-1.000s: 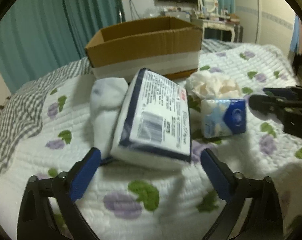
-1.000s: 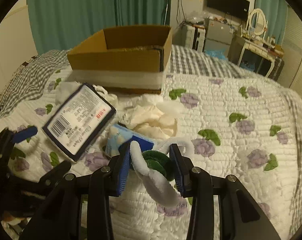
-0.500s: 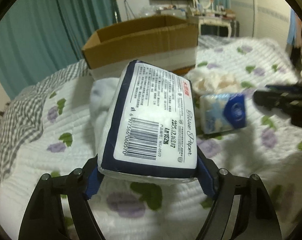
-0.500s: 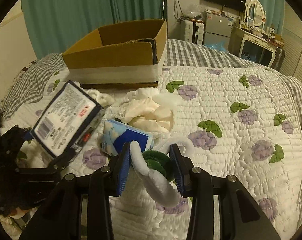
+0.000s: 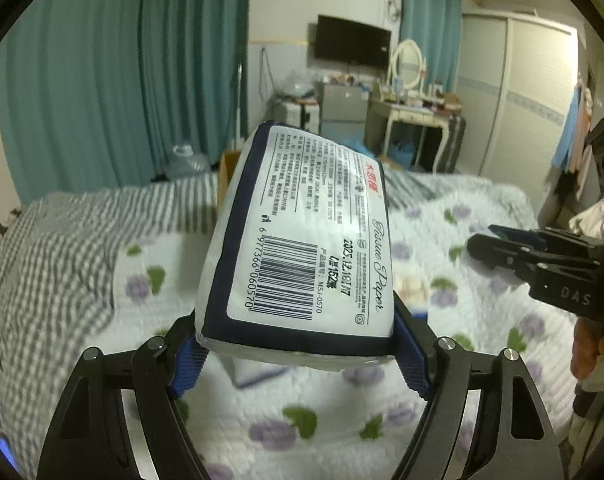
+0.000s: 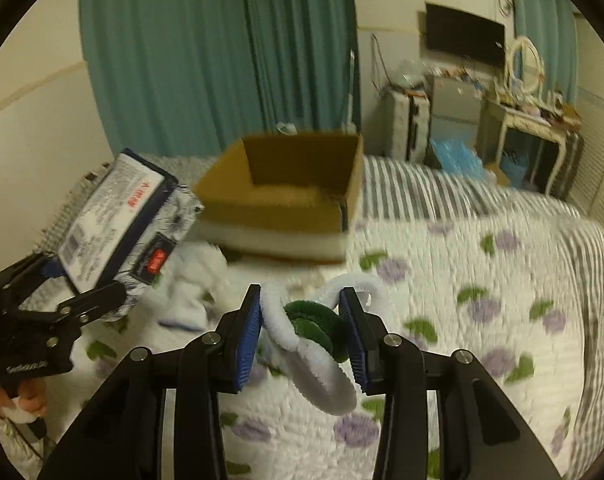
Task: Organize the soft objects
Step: 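Carry the earmuffs with the right tool while the left carries the tissue pack into the box, then open both tools over the box and pull them back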
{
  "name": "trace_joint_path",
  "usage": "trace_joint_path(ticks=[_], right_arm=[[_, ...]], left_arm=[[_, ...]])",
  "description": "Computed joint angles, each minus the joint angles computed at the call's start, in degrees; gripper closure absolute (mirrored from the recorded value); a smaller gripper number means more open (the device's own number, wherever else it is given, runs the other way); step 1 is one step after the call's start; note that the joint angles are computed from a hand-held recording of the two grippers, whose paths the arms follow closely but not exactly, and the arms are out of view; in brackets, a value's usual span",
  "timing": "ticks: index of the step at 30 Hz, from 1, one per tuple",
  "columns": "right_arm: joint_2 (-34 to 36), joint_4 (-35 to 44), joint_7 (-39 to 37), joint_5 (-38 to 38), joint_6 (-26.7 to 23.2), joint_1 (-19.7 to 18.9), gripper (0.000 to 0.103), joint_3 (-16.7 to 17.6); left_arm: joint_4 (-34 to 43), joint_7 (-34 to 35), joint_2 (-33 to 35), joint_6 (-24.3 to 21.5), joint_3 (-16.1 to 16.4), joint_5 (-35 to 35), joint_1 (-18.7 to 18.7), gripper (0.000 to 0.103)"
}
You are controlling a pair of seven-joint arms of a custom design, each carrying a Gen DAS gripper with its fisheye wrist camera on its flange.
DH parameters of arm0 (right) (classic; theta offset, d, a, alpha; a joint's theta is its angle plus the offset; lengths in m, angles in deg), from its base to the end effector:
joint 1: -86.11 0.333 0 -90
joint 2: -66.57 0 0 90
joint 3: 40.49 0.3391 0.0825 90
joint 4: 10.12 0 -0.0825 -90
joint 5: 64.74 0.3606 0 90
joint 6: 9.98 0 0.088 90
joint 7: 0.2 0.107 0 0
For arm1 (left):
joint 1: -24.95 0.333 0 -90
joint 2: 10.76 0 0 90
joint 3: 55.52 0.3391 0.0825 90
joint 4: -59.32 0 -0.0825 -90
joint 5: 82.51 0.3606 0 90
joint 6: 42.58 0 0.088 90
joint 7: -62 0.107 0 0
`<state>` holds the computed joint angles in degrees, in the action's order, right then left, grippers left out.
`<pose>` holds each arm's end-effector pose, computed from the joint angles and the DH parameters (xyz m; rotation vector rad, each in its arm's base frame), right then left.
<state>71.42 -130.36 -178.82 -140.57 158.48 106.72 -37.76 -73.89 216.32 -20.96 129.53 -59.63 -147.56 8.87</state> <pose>0.4920 0.2800 0.4670 -1.6614 1.6069 -0.6836 0.4765 -0.1071 0.5160 -1.3542 2.0689 -1.1051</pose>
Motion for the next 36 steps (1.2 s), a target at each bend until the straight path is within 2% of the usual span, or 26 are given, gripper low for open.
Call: trace_joint_path(ticks=[4, 7, 9, 12, 14, 18, 22, 24, 25, 26, 27, 28, 30, 32, 34, 36], right_arm=[[1.62, 4.48, -6.64, 3.63, 3.52, -0.93, 0.065, -0.70], [4.81, 9.28, -14.83, 9.56, 5.56, -1.15, 0.065, -1.62], [7.68, 13.11, -21.17, 14.71, 5.20, -1.28, 0.065, -1.75], [13.13, 19.09, -33.19, 25.75, 6.00, -4.25, 0.065, 1.02], [17.73, 24.57, -40.59, 32.09, 4.80, -6.40, 0.065, 3.75], [27.06, 36.79, -50.90, 40.45, 0.16, -8.09, 0.065, 6.62], [35.36, 48.09, -54.91, 45.12, -2.58, -6.62, 0.065, 5.28], [38.32, 51.63, -57.10, 47.04, -2.42, -6.45, 0.063, 4.96], [38.69, 51.49, -56.84, 47.26, -1.31, -5.76, 0.061, 3.70], [39.57, 52.44, -56.83, 47.73, -0.77, -5.17, 0.056, 2.59], [39.86, 52.36, -56.36, 48.21, 0.39, -4.56, 0.052, 1.43], [40.03, 52.26, -56.15, 48.86, 1.38, -4.18, 0.049, 0.57], [39.48, 50.94, -53.90, 49.90, 3.76, -2.53, 0.026, -2.75], [37.64, 47.78, -50.78, 50.32, 7.14, 0.10, 0.021, -7.54], [34.69, 43.84, -49.33, 51.27, 8.37, 2.09, 0.020, -10.71], [31.30, 39.29, -46.83, 51.40, 9.52, 6.10, 0.017, -16.24]], left_arm=[[5.56, 0.07, 2.94, -1.42, -0.05, 0.47, 1.23, 0.025], [10.48, -6.03, 8.06, 1.34, -2.26, 7.74, 3.37, 0.025], [13.26, -9.56, 11.07, 1.34, -3.45, 11.41, 4.87, 0.025], [18.54, -15.27, 16.60, 0.52, -4.50, 17.34, 6.66, 0.025], [22.12, -20.32, 20.37, 0.17, -4.26, 22.55, 6.85, 0.025], [30.33, -27.52, 28.12, -1.50, -3.54, 30.57, 6.87, 0.025], [34.83, -34.50, 33.19, -0.99, -1.05, 39.42, 4.95, 0.025], [34.73, -33.12, 33.74, 0.45, -4.52, 39.33, 7.56, 0.023], [34.60, -31.60, 34.02, 1.12, -7.05, 38.90, 9.51, 0.022], [34.30, -30.00, 34.15, 1.80, -9.59, 38.58, 11.50, 0.020], [34.60, -29.78, 34.49, 2.03, -10.61, 39.25, 12.26, 0.018], [33.95, -30.61, 34.28, 3.10, -10.22, 40.68, 11.78, 0.017], [33.58, -33.06, 34.22, 4.54, -8.45, 43.65, 10.41, 0.017], [32.43, -33.33, 33.37, 4.96, -9.65, 45.12, 11.56, 0.017], [30.99, -35.02, 32.03, 5.52, -9.46, 46.76, 11.68, 0.017], [28.20, -33.79, 29.57, 6.69, -14.01, 45.86, 15.99, 0.017]])
